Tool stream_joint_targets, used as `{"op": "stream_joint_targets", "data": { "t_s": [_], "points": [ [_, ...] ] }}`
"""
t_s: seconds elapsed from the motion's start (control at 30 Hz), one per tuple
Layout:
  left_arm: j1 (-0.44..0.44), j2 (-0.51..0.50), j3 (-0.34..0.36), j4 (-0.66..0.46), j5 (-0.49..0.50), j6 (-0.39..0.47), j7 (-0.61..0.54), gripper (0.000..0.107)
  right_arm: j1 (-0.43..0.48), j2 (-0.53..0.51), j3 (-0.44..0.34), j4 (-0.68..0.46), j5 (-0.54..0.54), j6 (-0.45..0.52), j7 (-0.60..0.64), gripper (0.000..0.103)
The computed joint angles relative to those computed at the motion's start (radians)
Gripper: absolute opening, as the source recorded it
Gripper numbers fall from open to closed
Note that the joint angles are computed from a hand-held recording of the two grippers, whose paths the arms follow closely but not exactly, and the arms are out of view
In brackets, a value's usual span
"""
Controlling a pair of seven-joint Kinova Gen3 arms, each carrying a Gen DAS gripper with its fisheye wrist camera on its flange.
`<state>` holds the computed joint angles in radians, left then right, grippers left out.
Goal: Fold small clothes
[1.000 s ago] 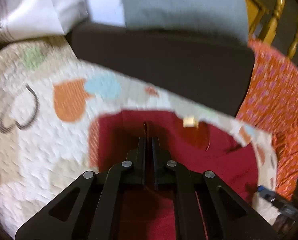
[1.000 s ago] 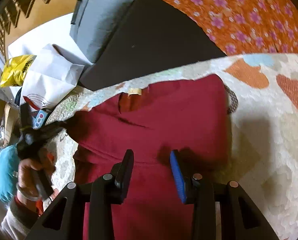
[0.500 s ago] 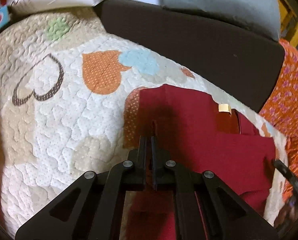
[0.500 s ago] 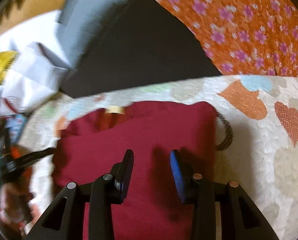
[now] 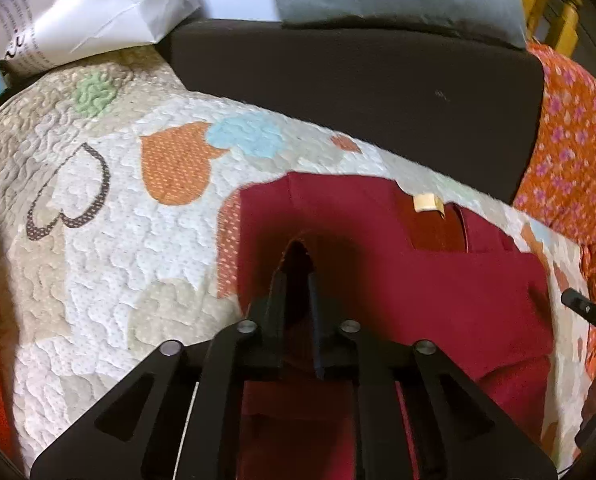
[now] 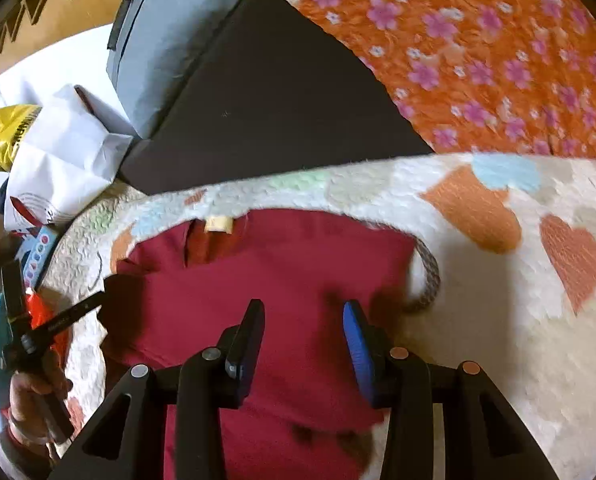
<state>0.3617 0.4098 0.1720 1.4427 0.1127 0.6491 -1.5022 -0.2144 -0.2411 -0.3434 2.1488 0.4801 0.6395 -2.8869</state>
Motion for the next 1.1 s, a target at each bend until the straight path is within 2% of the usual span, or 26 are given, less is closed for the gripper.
{"op": "stream_joint_targets", "data": {
  "t_s": [0.07,0.13,0.2,0.27,0.33,0.43,0.53,0.57,0.6,0.7,0.8,0.87,0.97,1.03,1.1],
  "points": [
    [0.018,0.013,-0.009,-0.004,-0.019,0.009,0.009,0.011,-0.029,0.064,-0.03,-0.009,0.018,0.048,-0.027,0.039],
    [0.045,0.033,-0.026,-0.012,-0.054,0.022,0.029,0.012,-0.001,0.14,-0.118,-0.019,0.092,0.112,-0.08,0.039],
    [0.056,0.047,-0.034,-0.007,-0.073,0.016,0.043,0.013,0.006,0.159,-0.179,-0.03,0.158,0.169,-0.118,0.039],
    [0.048,0.04,-0.025,0.017,-0.072,-0.017,0.031,0.013,-0.043,0.151,-0.165,-0.047,0.159,0.222,-0.137,0.039],
    [0.036,0.03,-0.017,0.016,-0.061,0.0,0.028,0.013,-0.104,0.086,-0.111,-0.038,0.108,0.225,-0.129,0.039],
    [-0.015,-0.003,0.02,0.037,0.002,0.024,-0.013,0.024,-0.151,-0.053,-0.087,0.023,0.015,0.179,-0.176,0.041],
    [-0.081,-0.048,0.065,0.066,0.096,0.087,-0.106,0.045,-0.254,-0.163,-0.062,0.087,-0.105,0.155,-0.212,0.046],
    [-0.101,-0.063,0.074,0.075,0.136,0.117,-0.144,0.057,-0.276,-0.192,-0.076,0.099,-0.146,0.169,-0.221,0.046],
    [-0.12,-0.08,0.082,0.087,0.177,0.146,-0.179,0.061,-0.286,-0.213,-0.095,0.103,-0.187,0.187,-0.221,0.046],
    [-0.183,-0.151,0.109,0.167,0.299,0.196,-0.288,0.061,-0.264,-0.271,-0.194,0.118,-0.304,0.217,-0.215,0.047],
    [-0.192,-0.241,0.066,0.283,0.373,0.238,-0.357,0.061,-0.224,-0.291,-0.288,0.121,-0.384,0.237,-0.212,0.048],
    [-0.191,-0.294,0.04,0.358,0.384,0.261,-0.367,0.061,-0.199,-0.309,-0.32,0.135,-0.432,0.226,-0.204,0.048],
    [-0.161,-0.357,0.0,0.43,0.345,0.289,-0.336,0.061,-0.173,-0.347,-0.361,0.172,-0.525,0.179,-0.19,0.048],
    [-0.165,-0.399,-0.024,0.478,0.368,0.301,-0.355,0.061,-0.159,-0.36,-0.378,0.197,-0.593,0.141,-0.19,0.048],
    [-0.169,-0.437,-0.044,0.521,0.395,0.315,-0.368,0.061,-0.109,-0.396,-0.443,0.205,-0.629,0.129,-0.2,0.048]
  ]
}}
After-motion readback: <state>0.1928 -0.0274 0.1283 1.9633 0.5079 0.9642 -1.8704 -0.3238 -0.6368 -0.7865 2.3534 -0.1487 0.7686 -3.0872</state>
